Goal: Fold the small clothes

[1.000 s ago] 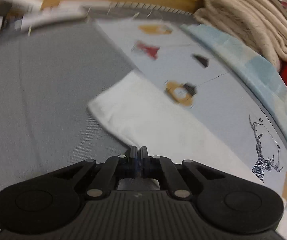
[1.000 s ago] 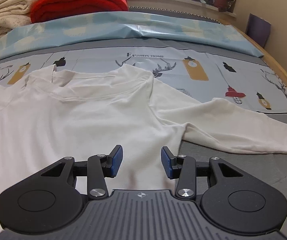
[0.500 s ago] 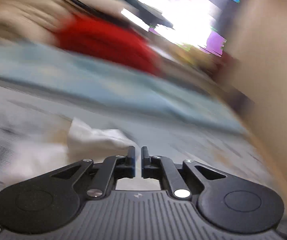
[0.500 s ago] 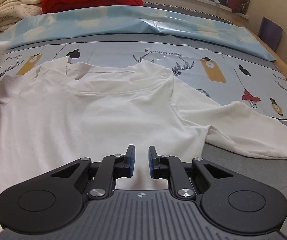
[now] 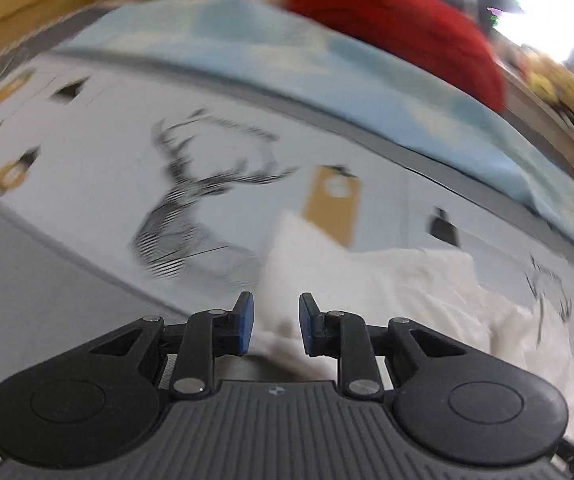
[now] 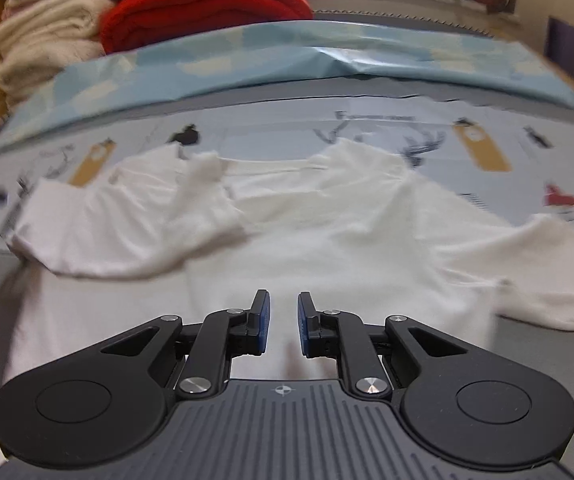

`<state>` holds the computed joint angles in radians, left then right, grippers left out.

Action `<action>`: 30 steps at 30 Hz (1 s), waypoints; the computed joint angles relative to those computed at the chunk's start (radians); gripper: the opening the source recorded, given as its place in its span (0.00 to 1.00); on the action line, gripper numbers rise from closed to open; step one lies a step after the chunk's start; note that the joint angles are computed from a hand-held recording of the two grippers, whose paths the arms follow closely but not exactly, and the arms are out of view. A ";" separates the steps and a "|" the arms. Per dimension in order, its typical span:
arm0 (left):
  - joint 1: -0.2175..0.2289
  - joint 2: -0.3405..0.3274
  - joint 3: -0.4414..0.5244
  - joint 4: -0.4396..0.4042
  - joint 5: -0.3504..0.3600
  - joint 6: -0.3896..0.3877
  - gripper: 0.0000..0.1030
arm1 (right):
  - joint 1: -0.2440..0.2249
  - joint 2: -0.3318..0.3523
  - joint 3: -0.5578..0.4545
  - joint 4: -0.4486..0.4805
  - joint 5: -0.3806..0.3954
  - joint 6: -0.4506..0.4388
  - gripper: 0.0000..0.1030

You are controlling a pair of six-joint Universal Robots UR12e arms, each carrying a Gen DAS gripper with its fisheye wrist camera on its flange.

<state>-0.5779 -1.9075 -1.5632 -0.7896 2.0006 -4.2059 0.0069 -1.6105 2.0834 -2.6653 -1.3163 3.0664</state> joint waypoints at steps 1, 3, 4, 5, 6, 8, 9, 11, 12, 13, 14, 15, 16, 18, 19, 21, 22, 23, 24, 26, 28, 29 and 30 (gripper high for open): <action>0.012 0.011 -0.012 0.006 -0.013 -0.017 0.25 | 0.002 0.015 -0.010 0.003 0.023 0.030 0.15; 0.019 0.022 -0.023 0.010 -0.015 -0.027 0.25 | -0.001 0.041 -0.021 -0.028 0.088 0.109 0.16; 0.021 0.025 -0.023 0.008 -0.010 -0.019 0.25 | -0.002 0.058 -0.027 -0.046 0.117 0.151 0.16; 0.019 0.029 -0.021 0.002 -0.005 -0.012 0.26 | -0.001 0.075 -0.035 -0.063 0.136 0.190 0.17; 0.017 0.029 -0.019 -0.001 -0.001 -0.004 0.28 | -0.001 0.090 -0.040 -0.076 0.154 0.222 0.18; 0.018 0.034 -0.018 -0.008 -0.006 0.010 0.28 | 0.002 0.126 -0.055 -0.092 0.184 0.290 0.20; 0.019 0.037 -0.017 -0.014 -0.008 0.017 0.28 | 0.005 0.141 -0.062 -0.094 0.189 0.313 0.21; 0.018 0.040 -0.012 -0.026 -0.010 0.029 0.28 | 0.012 0.167 -0.073 -0.094 0.182 0.354 0.21; 0.018 0.036 -0.006 -0.031 -0.012 0.037 0.28 | 0.013 0.178 -0.079 -0.093 0.180 0.377 0.21; 0.019 0.032 -0.003 -0.032 -0.012 0.042 0.28 | 0.013 0.188 -0.083 -0.092 0.188 0.400 0.21; 0.020 0.028 0.003 -0.036 -0.012 0.045 0.28 | 0.010 0.195 -0.085 -0.094 0.196 0.417 0.21; 0.019 0.025 0.007 -0.039 -0.010 0.045 0.28 | 0.008 0.200 -0.086 -0.108 0.206 0.431 0.13; 0.019 0.022 0.012 -0.043 -0.009 0.044 0.28 | 0.007 0.202 -0.083 -0.141 0.210 0.436 0.05; 0.019 0.015 0.022 -0.048 -0.009 0.043 0.28 | 0.006 0.199 -0.075 -0.214 0.214 0.422 0.02; 0.019 0.012 0.028 -0.050 -0.009 0.042 0.28 | 0.005 0.194 -0.071 -0.261 0.220 0.419 0.02; 0.016 0.007 0.038 -0.054 -0.011 0.042 0.28 | 0.000 0.179 -0.059 -0.365 0.212 0.433 0.02; 0.015 0.005 0.042 -0.050 -0.013 0.041 0.28 | -0.005 0.168 -0.050 -0.430 0.199 0.449 0.02; 0.014 0.003 0.045 -0.045 -0.016 0.042 0.28 | -0.012 0.159 -0.040 -0.494 0.184 0.473 0.02; 0.013 -0.001 0.049 -0.042 -0.018 0.041 0.28 | -0.016 0.149 -0.030 -0.549 0.159 0.495 0.02; 0.011 -0.011 0.063 -0.049 -0.022 0.041 0.28 | -0.014 0.133 -0.017 -0.606 0.053 0.504 0.02; 0.010 -0.023 0.075 -0.053 -0.036 0.042 0.28 | -0.001 0.123 -0.020 -0.544 -0.116 0.469 0.02; 0.011 -0.029 0.081 -0.056 -0.047 0.042 0.28 | 0.000 0.121 -0.024 -0.492 -0.180 0.466 0.02; 0.011 -0.034 0.085 -0.057 -0.060 0.040 0.28 | -0.005 0.121 -0.029 -0.441 -0.224 0.480 0.02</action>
<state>-0.5667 -1.9410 -1.4784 -0.8469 1.9406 -4.1656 0.0020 -1.4894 2.0546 -3.1058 -1.5403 3.5467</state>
